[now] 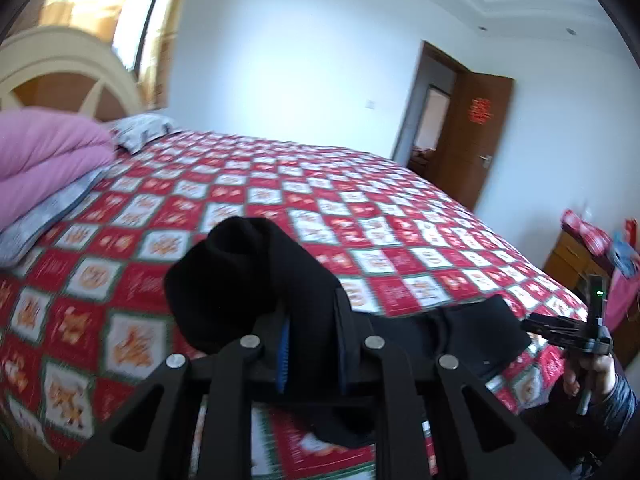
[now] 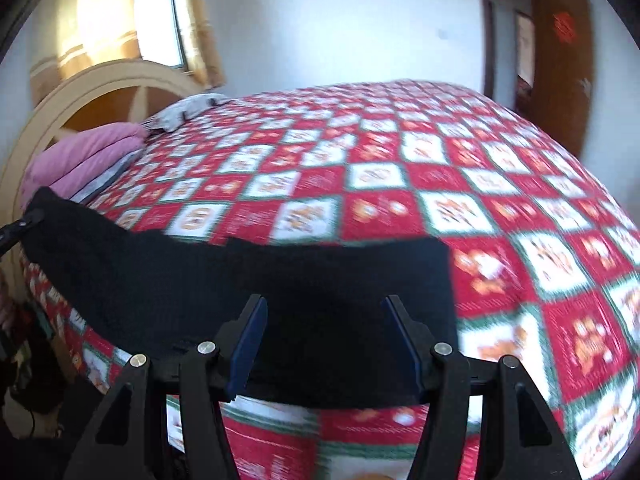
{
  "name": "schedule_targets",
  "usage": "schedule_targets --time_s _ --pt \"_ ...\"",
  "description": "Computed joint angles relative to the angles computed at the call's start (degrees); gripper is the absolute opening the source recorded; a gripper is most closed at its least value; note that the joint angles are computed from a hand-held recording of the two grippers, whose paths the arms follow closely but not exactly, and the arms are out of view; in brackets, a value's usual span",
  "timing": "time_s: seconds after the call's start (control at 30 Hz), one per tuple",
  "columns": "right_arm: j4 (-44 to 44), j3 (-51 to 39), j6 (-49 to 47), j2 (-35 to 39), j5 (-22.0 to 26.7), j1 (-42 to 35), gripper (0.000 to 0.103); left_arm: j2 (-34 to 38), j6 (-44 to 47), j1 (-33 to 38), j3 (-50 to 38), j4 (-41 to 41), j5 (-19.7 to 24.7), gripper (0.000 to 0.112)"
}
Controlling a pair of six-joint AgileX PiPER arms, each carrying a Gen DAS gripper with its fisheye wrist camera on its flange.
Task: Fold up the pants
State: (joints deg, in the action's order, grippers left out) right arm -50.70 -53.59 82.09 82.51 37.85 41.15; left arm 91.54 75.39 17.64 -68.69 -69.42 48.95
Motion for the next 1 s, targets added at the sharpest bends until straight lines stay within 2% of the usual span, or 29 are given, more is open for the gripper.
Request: schedule_targets --time_s 0.13,0.27,0.53,0.6,0.73,1.0 --pt "1.8 3.8 1.3 -3.1 0.7 -3.6 0.061 -1.6 -1.9 -4.4 -1.6 1.3 0.9 0.019" --pt "-0.4 6.8 4.5 -5.8 2.6 -6.2 0.061 -2.7 -4.1 -9.4 -4.0 3.0 1.4 0.019" --pt "-2.9 10.6 8.2 -8.3 0.1 -8.9 0.061 -2.1 -8.2 -19.1 -8.7 8.1 1.3 0.019" --pt "-4.1 11.1 9.6 -8.2 0.8 -9.4 0.061 -1.3 -9.2 -21.2 -9.9 9.5 1.1 0.019" --pt "-3.6 13.0 10.7 -9.4 -2.3 -12.6 0.061 0.4 -12.1 -25.5 -12.5 13.0 1.1 0.019" --pt "-6.0 15.2 15.2 -11.6 -3.4 -14.7 0.061 5.3 -18.8 -34.3 -17.9 21.1 0.2 0.019"
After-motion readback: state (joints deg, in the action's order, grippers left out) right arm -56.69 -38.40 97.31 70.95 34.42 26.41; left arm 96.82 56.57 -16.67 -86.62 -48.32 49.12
